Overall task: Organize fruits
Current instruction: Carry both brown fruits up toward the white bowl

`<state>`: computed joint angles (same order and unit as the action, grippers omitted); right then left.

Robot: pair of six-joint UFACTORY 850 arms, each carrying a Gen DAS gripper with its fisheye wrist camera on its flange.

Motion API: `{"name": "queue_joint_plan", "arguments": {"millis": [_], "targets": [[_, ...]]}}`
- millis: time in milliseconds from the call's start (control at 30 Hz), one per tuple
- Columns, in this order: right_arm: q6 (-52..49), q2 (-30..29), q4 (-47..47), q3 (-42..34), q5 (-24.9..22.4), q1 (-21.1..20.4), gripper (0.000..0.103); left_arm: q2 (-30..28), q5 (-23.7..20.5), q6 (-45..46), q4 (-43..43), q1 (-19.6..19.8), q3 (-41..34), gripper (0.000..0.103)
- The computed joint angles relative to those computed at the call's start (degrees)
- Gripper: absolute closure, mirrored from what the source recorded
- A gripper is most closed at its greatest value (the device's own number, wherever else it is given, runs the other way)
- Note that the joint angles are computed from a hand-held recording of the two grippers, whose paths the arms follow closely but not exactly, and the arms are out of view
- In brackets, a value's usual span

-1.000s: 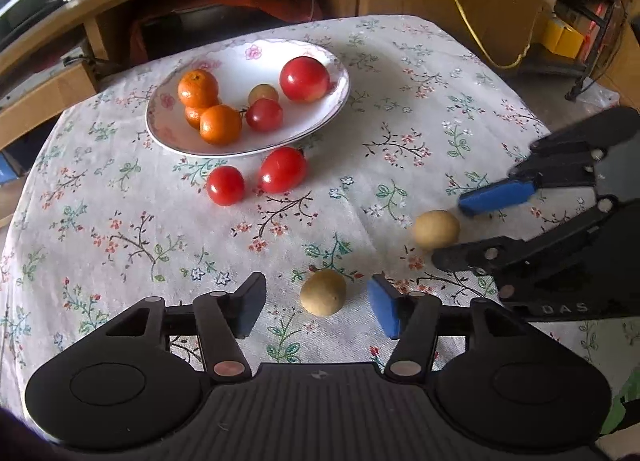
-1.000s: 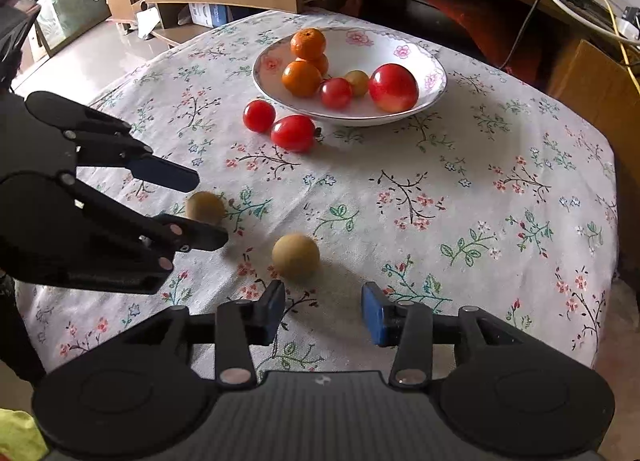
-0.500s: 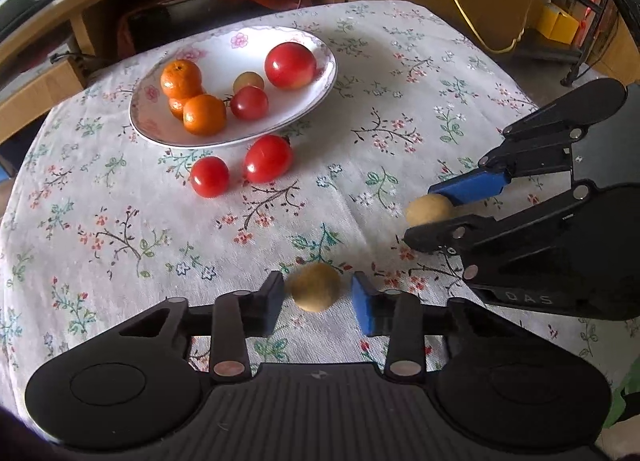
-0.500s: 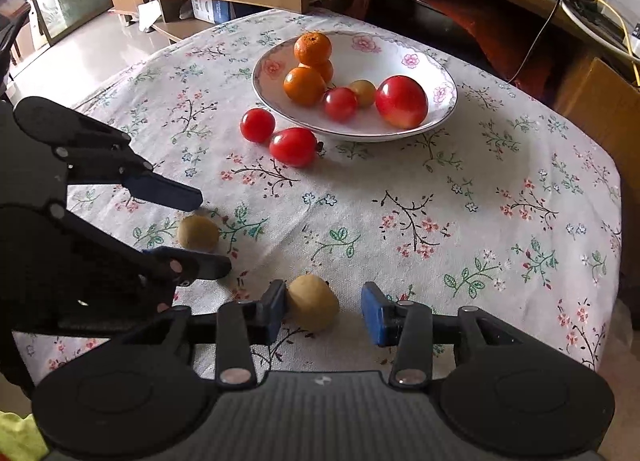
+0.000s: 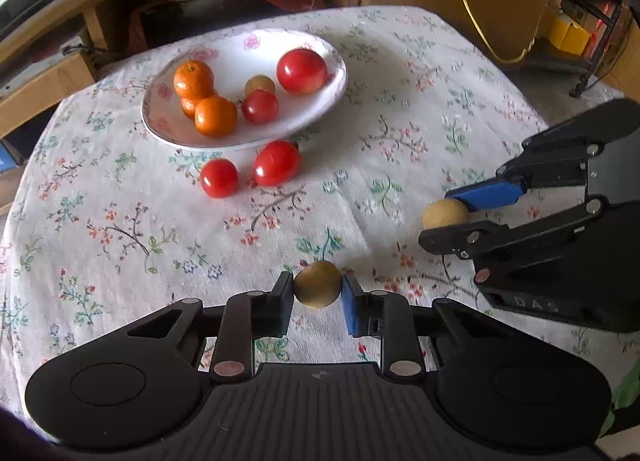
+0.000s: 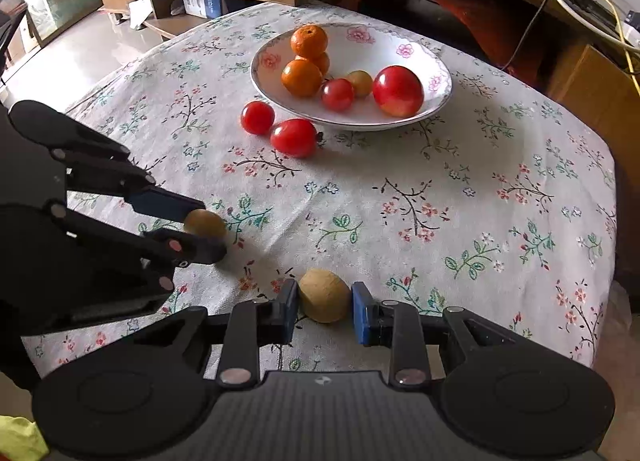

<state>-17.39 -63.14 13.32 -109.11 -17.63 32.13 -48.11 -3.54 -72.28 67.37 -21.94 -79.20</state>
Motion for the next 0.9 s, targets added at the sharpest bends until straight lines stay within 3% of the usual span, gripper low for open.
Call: {"name": "queue_joint_plan", "arguments": {"millis": [300, 500, 900], "targets": [[4.23, 0.59, -3.61, -0.16, 1.73, 0.30, 0.073, 0.44, -1.18, -15.11, 13.41, 0.07, -1.14, 0.070], [5.94, 0.54, -5.29, -0.99, 2.18, 0.71, 0.073, 0.93, -2.08, -29.99, 27.49, 0.00, -1.28, 0.070], [11.36, 0.04, -9.28, -3.24, 3.01, 0.99, 0.072, 1.17, -5.23, -37.71, 35.09, -0.18, -2.18, 0.072]]}}
